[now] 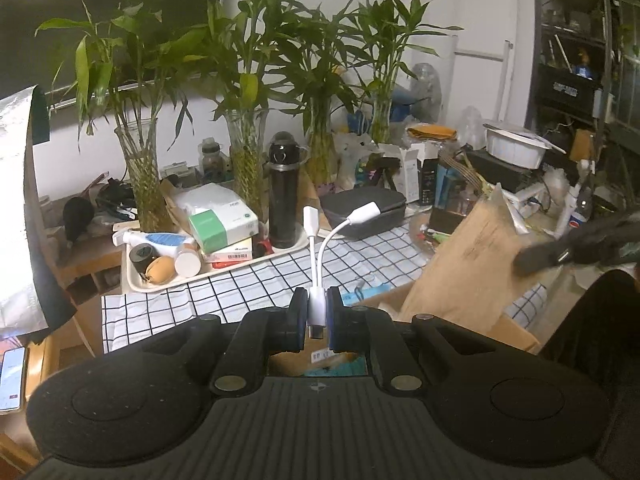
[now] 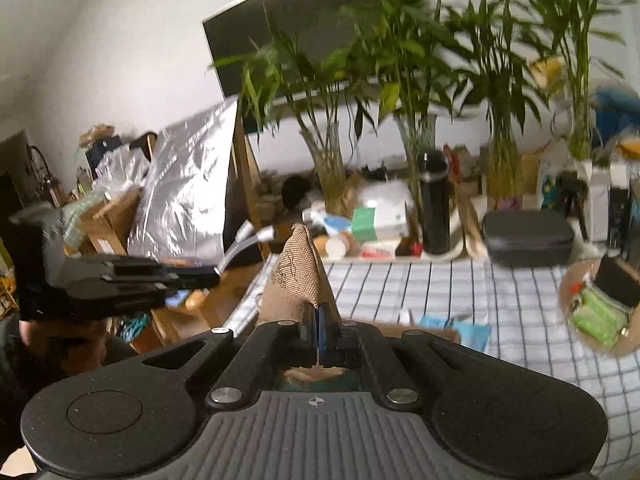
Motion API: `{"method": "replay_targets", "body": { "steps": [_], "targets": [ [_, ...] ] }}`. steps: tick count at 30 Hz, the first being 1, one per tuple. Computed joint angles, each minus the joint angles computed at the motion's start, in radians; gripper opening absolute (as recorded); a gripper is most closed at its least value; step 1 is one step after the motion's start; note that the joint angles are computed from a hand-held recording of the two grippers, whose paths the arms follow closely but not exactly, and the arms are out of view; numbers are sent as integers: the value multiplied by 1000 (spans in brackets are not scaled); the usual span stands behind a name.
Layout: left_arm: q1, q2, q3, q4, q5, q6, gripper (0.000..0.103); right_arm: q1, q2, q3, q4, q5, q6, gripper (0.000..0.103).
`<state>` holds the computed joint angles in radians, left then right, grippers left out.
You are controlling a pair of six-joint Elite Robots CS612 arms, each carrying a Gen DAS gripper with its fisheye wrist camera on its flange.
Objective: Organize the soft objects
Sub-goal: 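Carry the pouch and cable to the box and open both grippers inside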
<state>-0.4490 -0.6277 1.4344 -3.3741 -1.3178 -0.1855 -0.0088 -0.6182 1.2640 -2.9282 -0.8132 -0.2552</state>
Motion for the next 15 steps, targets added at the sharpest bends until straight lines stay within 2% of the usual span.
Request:
{"method": "replay_targets", "body": {
  "steps": [1, 5, 6, 8, 9, 10, 12, 15],
  "targets": [
    [0, -2, 5, -1, -3, 0, 10, 5, 6, -9, 31, -29, 1, 3],
    [-3, -9, 20, -5, -8, -3, 10, 33, 24, -37, 142, -224, -67, 7],
    [-3, -10, 23, -5, -13, -8, 10, 36, 25, -36, 150, -256, -76, 15],
    [-3, -12, 27, -2, -23, -16, 10, 33, 22, -20, 121, -270, -80, 41],
    [-1, -12, 28, 2, -32, -24, 10, 32, 19, -9, 97, -272, -78, 65],
    [1, -12, 29, 3, -46, -37, 10, 29, 15, 2, 74, -269, -80, 81],
    [8, -10, 28, 8, -90, -70, 10, 24, 5, 22, 55, -261, -95, 86],
    [4, -8, 27, 22, -85, -70, 10, 20, -3, 36, 51, -245, -113, 92]
  ]
}}
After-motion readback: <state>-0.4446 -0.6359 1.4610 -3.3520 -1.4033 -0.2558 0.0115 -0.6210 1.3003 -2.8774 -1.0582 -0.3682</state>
